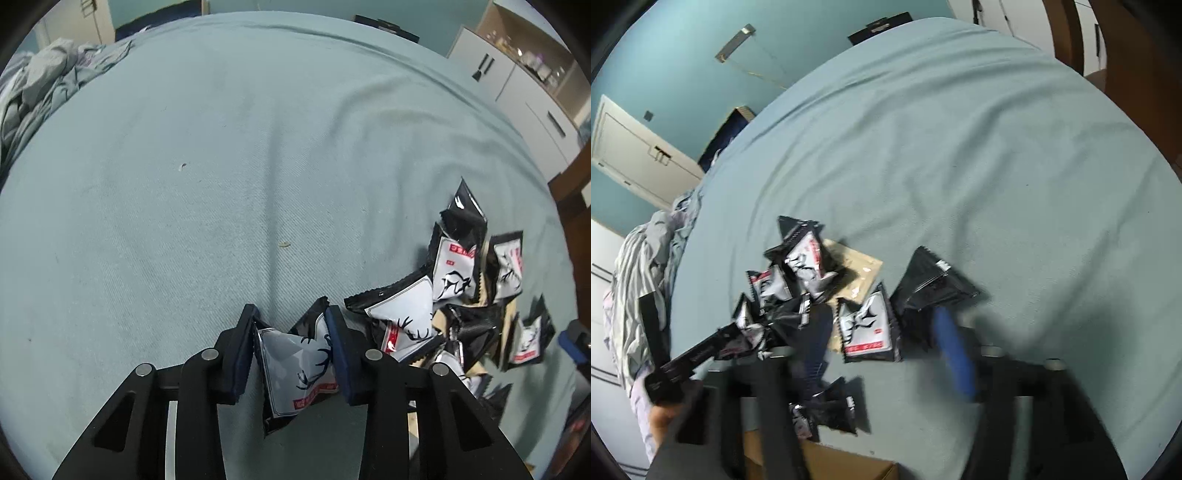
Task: Organize snacks
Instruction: 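Carry the white packet with the left gripper and black packet with the right gripper into the box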
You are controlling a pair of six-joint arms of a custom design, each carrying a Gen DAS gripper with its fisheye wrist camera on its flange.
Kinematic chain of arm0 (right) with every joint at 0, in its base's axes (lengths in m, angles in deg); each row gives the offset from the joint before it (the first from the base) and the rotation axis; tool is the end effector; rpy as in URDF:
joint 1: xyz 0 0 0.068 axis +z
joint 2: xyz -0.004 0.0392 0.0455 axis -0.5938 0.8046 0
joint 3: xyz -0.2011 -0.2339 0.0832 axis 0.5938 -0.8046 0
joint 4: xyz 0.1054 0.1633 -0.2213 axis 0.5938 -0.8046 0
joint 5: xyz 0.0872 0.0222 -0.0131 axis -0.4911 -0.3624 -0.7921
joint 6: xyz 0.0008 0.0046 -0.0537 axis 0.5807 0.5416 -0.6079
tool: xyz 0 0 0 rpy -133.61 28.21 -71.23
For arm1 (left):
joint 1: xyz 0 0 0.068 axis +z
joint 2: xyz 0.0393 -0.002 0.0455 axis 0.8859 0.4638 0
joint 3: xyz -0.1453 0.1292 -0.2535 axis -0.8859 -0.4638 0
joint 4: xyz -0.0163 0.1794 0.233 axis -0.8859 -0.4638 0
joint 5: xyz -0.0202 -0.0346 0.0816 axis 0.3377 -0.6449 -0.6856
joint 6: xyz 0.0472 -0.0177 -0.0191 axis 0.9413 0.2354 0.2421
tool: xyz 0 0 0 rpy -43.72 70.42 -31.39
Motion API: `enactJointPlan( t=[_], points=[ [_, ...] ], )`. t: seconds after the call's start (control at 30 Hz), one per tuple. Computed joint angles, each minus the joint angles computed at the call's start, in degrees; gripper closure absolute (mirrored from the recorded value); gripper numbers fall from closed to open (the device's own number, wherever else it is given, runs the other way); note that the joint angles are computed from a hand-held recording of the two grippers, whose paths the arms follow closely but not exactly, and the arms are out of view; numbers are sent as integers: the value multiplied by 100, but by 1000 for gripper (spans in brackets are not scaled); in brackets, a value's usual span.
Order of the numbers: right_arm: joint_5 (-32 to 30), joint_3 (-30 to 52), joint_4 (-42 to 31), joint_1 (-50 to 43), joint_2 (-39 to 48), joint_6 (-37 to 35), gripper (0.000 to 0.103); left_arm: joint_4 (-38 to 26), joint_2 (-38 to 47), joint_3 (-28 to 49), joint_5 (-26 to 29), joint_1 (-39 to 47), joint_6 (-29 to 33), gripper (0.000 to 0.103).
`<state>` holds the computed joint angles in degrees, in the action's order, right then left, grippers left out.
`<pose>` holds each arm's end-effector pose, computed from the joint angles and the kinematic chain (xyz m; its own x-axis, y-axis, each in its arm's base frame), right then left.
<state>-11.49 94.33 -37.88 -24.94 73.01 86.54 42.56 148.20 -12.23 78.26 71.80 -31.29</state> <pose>0.3163 0.0747 0.1977 -0.8673 0.2985 -0.3985 0.0751 0.8696 0.4880 0.3078 0.0462 0.1576 -0.9335 -0.1562 -0.3229 -0.1208 0.9845 -0.1270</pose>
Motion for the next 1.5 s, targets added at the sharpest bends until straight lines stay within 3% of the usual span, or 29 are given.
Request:
enactJointPlan(
  t=[0.1,0.3,0.53,0.63,0.73,0.83,1.07,1.33,1.47,1.5],
  points=[
    [125,185,-168,54,146,-123,39,-248,-49,129,223,205,-85,71],
    [-14,466,-407,-3,449,-162,39,-740,-805,81,158,287,-26,73],
    [-81,662,-13,-120,1142,-37,39,-1666,-2616,-294,363,111,576,73],
    [489,740,44,156,1209,-541,39,-2136,-3301,-475,546,-91,774,73],
    [1028,750,-61,390,1168,-887,68,-2764,-4166,-857,709,-342,1039,73],
    [471,485,210,144,922,-618,71,-3287,-4768,-1029,654,-745,1054,73],
    [76,-426,196,-300,-778,-301,71,-3271,-4983,-1051,254,-2053,393,73],
    [-482,-1303,-1236,-531,-3661,-732,71,-3555,-5138,-1035,89,-2323,164,72],
    [-619,-1640,-1930,-321,-4836,-843,71,-3570,-5305,-1024,-293,-2651,-30,68],
    [-527,-1700,-2131,-110,-5110,-822,71,-3574,-5340,-1022,-379,-2730,-67,62]
  ],
)
